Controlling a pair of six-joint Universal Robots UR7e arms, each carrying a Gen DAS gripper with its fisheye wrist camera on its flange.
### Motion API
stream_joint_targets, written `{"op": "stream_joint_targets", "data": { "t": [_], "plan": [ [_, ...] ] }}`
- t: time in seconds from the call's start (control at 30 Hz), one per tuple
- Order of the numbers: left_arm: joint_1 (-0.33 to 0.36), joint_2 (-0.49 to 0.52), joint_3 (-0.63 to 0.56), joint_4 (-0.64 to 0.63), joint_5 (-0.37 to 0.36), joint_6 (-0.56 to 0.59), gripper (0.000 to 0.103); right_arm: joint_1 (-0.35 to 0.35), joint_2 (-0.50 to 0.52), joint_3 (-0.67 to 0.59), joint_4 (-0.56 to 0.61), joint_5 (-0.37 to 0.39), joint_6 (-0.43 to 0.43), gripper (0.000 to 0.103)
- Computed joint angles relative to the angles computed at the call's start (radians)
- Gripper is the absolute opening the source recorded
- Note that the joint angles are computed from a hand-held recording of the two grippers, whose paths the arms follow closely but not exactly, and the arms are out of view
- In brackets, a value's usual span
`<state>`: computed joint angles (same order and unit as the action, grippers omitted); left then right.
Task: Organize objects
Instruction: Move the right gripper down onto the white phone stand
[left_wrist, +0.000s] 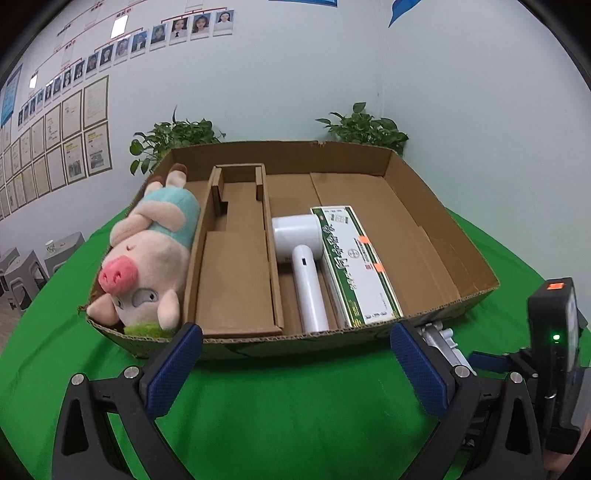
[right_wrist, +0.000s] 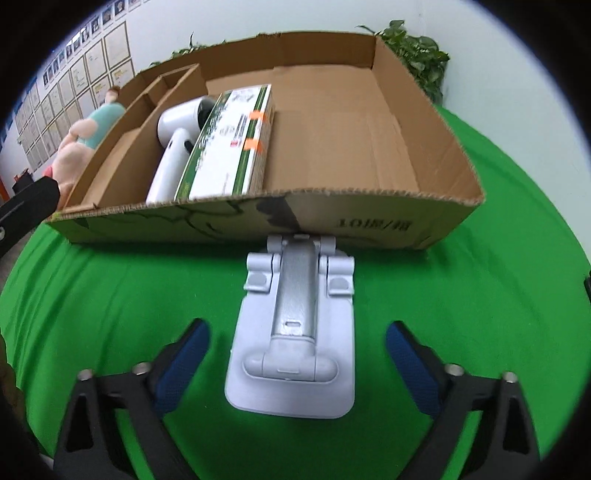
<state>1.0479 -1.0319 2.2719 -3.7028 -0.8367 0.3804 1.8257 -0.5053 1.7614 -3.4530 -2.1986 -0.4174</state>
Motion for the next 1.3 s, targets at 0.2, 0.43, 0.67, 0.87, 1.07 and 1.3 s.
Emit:
{"op": "stream_joint_targets", "data": {
  "t": [0.2, 0.43, 0.67, 0.87, 1.07, 1.3],
  "plan": [
    [0.018, -0.018, 0.006, 0.077, -0.041, -0.042, 0.103, 0.008, -0.003, 0.02, -0.023, 0.004, -0.026, 0.067],
    [0.071, -0.094, 0.005, 0.309, -0.22, -0.143, 0.103, 0.02, -0.082, 0.141, 0.019, 0.091, 0.029, 0.068],
    [0.13, -0.103, -0.05, 0.515, -0.42, -0.23, 0.103, 0.035, -0.104, 0.204, -0.049, 0.092, -0.005, 0.103],
    [0.176, -0.071, -0.123, 0.678, -0.558, -0.284, 0.102, 0.039, -0.08, 0.199, -0.056, 0.086, -0.037, 0.099],
    [0.212, -0.052, -0.161, 0.769, -0.643, -0.316, 0.097, 0.054, -0.059, 0.198, -0.068, 0.038, -0.052, 0.068],
    [0.194, -0.043, -0.158, 0.784, -0.621, -0.296, 0.079, 0.056, -0.086, 0.241, -0.057, 0.092, 0.037, 0.068]
  ]
}}
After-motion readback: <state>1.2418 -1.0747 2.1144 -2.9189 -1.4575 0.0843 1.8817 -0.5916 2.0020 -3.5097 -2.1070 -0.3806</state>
